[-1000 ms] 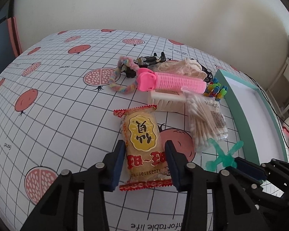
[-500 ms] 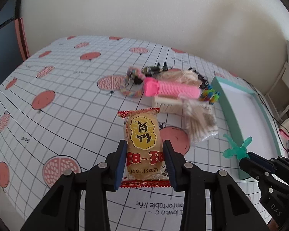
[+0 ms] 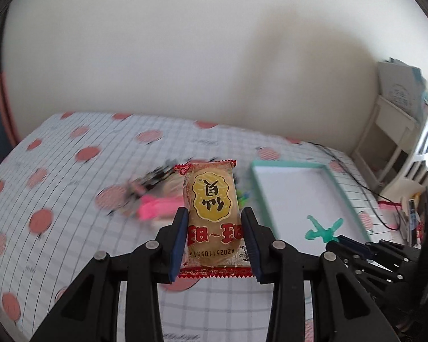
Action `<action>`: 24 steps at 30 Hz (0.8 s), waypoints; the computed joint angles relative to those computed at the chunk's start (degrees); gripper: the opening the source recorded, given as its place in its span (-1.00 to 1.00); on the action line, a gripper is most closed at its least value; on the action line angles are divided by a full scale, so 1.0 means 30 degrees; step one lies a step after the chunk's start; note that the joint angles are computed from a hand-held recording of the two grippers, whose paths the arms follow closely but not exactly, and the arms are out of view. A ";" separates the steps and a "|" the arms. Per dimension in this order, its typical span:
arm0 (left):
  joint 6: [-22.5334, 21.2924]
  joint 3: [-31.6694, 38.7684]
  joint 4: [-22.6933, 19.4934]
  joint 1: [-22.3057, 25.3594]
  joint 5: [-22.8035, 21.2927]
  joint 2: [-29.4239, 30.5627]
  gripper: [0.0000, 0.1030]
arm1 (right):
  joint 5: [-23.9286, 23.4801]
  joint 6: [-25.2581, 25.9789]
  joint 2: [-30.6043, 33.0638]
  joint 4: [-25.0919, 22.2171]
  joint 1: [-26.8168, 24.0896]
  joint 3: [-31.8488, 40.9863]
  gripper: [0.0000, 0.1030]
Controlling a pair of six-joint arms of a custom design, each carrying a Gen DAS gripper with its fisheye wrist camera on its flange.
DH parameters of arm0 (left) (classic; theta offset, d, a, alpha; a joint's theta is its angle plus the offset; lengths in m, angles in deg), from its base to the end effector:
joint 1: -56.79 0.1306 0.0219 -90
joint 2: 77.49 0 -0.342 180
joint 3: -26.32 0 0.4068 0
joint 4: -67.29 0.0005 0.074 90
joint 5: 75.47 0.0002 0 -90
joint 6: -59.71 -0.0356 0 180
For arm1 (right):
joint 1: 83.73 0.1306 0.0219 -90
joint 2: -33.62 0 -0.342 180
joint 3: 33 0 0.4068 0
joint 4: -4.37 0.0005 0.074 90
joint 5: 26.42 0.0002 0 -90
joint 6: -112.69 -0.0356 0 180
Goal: Organize objects
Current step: 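Carry the green figure and yellow snack cake over the teal tray with both grippers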
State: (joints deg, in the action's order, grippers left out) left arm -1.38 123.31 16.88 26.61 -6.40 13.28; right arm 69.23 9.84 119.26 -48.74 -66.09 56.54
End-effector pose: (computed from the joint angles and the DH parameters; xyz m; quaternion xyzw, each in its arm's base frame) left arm 0.4450 -0.2447 0.4417 -0.0606 0.9066 -0.0432 0.4155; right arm 0.4521 0.1395 0.4163 -0.0220 0.9361 0.0470 0.3480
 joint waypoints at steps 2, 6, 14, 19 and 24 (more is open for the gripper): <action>-0.0231 0.1077 -0.0086 -0.0029 0.0450 0.0853 -0.23 | 0.0237 -0.0064 0.0034 -0.0126 -0.0488 0.0136 -0.70; -0.0314 0.3832 -0.0999 -0.0012 0.1499 0.3018 -0.23 | 0.0563 -0.0261 0.0635 -0.0870 -0.1586 0.0958 -0.70; -0.0859 0.9550 -0.3734 0.0030 0.2137 0.7106 -0.23 | 0.1007 -0.0028 0.2595 -0.2667 -0.2910 0.3553 -0.70; -0.0451 1.2268 -0.4743 0.0066 0.2644 0.9055 -0.23 | 0.0445 -0.0918 0.3888 -0.3004 -0.3552 0.5066 -0.70; 0.1582 1.2713 -0.4635 0.0265 0.4453 1.0037 -0.23 | -0.0297 -0.2893 0.4819 -0.2539 -0.3921 0.5390 -0.70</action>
